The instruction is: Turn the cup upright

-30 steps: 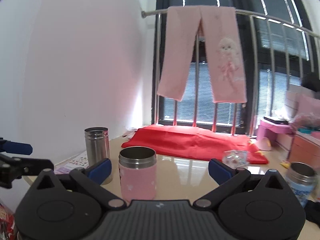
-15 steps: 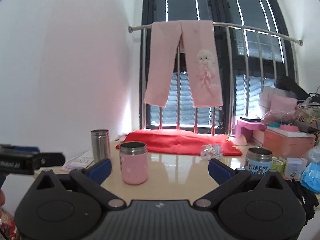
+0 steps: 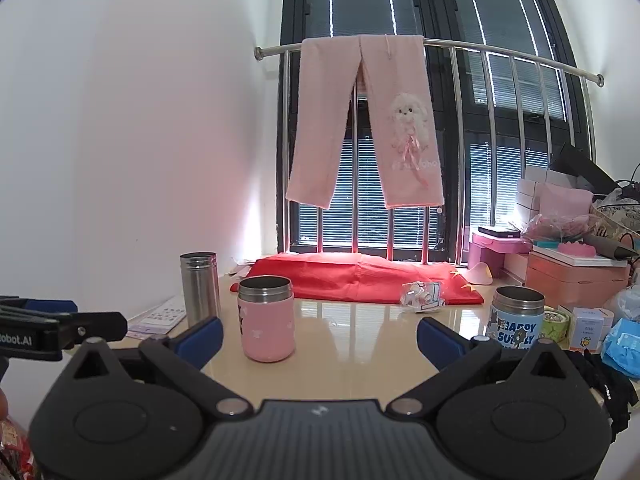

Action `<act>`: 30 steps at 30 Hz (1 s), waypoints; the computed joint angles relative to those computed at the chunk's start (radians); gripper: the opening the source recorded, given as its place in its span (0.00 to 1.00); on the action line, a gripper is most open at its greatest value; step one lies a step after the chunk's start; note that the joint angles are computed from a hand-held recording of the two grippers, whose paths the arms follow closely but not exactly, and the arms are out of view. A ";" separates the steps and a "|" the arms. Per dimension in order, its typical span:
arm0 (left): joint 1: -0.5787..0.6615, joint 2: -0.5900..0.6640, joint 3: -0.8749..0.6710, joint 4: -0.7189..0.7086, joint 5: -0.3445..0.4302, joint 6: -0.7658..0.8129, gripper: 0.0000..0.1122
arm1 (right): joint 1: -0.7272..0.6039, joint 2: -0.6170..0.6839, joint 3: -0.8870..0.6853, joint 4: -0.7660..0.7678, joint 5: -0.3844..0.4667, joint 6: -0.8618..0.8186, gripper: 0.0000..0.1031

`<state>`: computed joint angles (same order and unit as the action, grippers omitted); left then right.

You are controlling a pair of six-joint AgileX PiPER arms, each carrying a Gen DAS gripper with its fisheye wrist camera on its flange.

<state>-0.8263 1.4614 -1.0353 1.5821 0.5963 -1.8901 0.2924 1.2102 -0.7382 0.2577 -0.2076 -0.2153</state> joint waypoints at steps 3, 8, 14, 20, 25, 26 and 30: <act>0.002 0.002 0.001 0.012 -0.002 -0.008 0.92 | -0.004 -0.002 0.000 -0.030 0.002 0.030 1.00; -0.001 0.000 0.010 0.029 0.002 -0.029 0.92 | 0.000 0.001 -0.001 -0.020 0.002 0.020 1.00; -0.001 -0.003 0.017 0.048 0.000 -0.039 0.92 | -0.002 0.000 -0.001 -0.028 0.002 0.027 1.00; -0.001 -0.001 0.015 0.050 -0.002 -0.041 0.92 | -0.005 0.001 0.002 -0.043 0.000 0.042 1.00; -0.001 -0.002 0.016 0.051 -0.002 -0.042 0.92 | -0.002 0.002 0.002 -0.032 0.000 0.031 1.00; -0.001 -0.001 0.015 0.051 -0.001 -0.041 0.92 | 0.000 0.003 0.002 -0.024 -0.001 0.024 1.00; -0.001 -0.001 0.015 0.050 -0.001 -0.041 0.92 | 0.001 0.004 0.002 -0.015 -0.002 0.016 1.00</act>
